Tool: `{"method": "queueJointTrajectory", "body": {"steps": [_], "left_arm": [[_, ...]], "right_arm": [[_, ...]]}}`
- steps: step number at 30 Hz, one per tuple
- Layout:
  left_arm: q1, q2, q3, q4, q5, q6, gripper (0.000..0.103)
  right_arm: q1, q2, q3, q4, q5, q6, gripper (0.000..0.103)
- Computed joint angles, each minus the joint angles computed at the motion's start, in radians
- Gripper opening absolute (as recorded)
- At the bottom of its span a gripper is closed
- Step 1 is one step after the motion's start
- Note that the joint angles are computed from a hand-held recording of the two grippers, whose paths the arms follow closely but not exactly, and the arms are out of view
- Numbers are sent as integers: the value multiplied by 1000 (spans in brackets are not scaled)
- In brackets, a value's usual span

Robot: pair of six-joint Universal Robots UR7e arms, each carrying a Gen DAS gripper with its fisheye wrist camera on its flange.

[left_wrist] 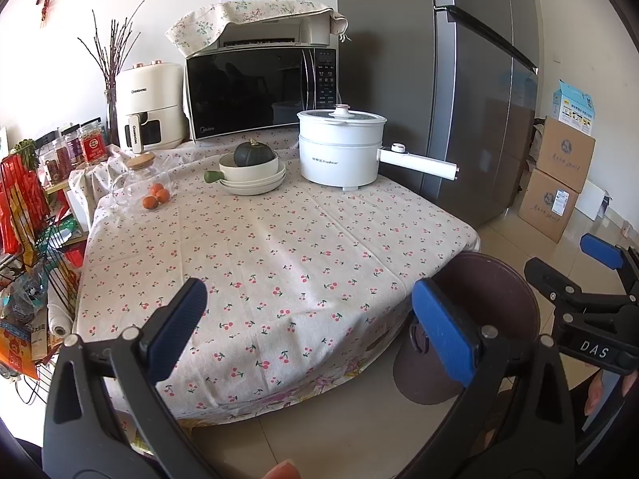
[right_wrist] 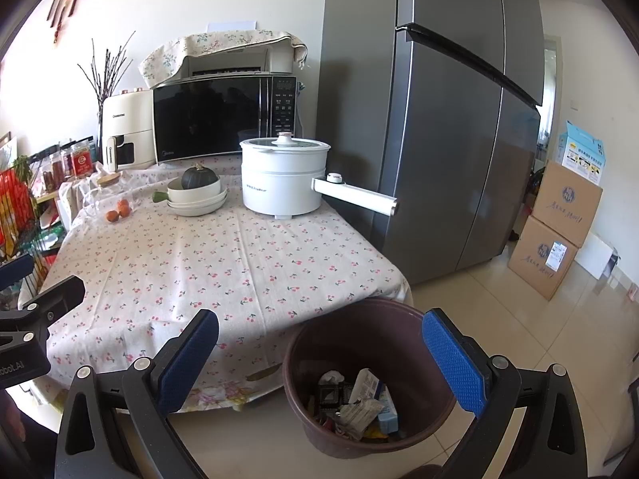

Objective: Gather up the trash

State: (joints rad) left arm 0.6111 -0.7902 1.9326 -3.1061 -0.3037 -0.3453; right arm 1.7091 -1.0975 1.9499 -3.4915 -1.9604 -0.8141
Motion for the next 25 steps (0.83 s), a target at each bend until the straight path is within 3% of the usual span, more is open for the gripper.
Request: {"method": "queueJointTrajectory", "body": {"steps": [19, 25], "left_arm": [[0, 1, -2, -5, -17, 8, 102], [20, -37, -12, 123, -70, -69, 102]], "right_arm": [[2, 2, 0, -2, -5, -1, 103], [-3, -2, -1, 42, 8, -12, 103]]}}
